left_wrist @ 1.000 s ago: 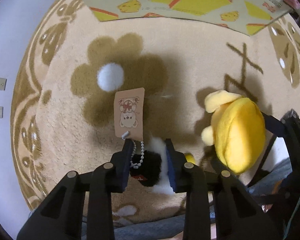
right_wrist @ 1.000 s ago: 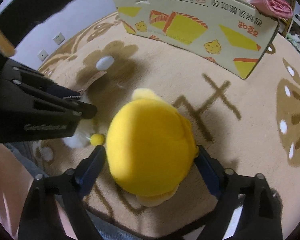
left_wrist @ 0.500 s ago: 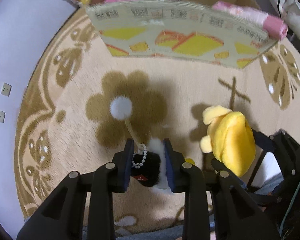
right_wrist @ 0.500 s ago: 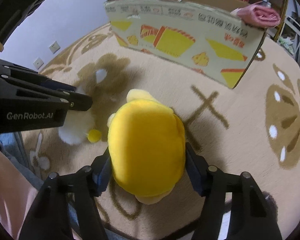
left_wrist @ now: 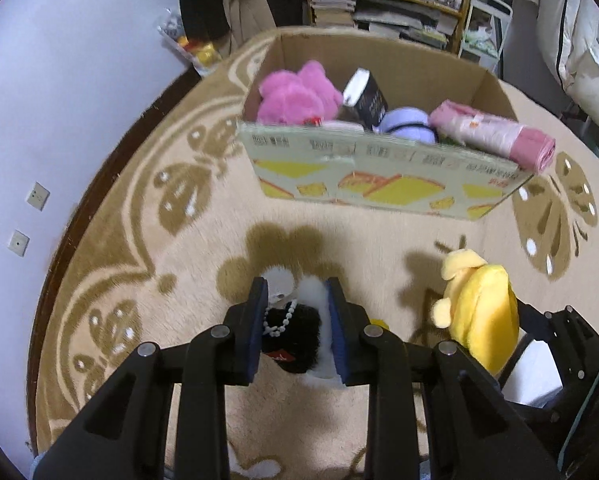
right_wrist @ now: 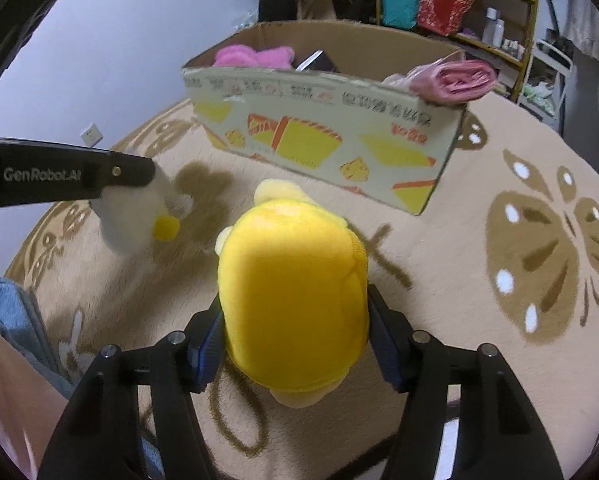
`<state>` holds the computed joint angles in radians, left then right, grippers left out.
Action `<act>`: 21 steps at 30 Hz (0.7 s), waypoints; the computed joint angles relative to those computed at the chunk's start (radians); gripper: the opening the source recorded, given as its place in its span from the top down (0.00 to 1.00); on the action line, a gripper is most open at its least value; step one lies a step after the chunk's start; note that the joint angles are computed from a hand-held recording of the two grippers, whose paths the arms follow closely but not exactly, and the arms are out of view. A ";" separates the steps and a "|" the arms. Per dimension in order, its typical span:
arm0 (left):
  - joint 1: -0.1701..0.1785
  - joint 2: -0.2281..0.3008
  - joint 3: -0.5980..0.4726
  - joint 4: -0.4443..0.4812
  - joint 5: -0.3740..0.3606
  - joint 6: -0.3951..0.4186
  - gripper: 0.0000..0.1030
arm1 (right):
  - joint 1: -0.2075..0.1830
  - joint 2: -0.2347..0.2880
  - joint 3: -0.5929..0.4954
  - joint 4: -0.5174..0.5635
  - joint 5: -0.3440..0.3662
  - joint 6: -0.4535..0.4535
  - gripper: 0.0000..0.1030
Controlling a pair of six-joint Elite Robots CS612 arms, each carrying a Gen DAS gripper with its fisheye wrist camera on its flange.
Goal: Organize soft objects
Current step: 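Lift the keychain and yellow plush and carry both over the box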
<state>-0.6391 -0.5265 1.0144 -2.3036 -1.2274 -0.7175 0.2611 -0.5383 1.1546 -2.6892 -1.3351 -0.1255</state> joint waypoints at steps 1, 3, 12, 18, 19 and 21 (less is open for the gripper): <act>-0.001 -0.002 0.002 -0.007 0.009 -0.004 0.74 | -0.001 -0.002 0.005 -0.014 -0.004 0.007 0.36; -0.002 -0.005 0.010 -0.031 0.026 -0.007 0.74 | 0.000 -0.006 0.013 -0.045 -0.009 0.019 0.36; -0.009 -0.041 0.074 -0.196 0.152 -0.044 0.74 | 0.002 -0.016 0.031 -0.178 -0.024 0.052 0.36; -0.014 -0.056 0.096 -0.292 0.216 -0.014 0.74 | 0.001 -0.023 0.038 -0.280 -0.032 0.076 0.36; -0.015 -0.057 0.097 -0.303 0.222 -0.008 0.74 | 0.000 -0.024 0.040 -0.296 -0.031 0.082 0.36; -0.016 -0.058 0.096 -0.320 0.234 0.005 0.74 | 0.000 -0.025 0.040 -0.319 -0.036 0.092 0.36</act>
<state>-0.6547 -0.5841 1.1105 -2.6235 -0.9934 -0.7120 0.2609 -0.5637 1.1945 -3.0086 -1.3712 -0.0338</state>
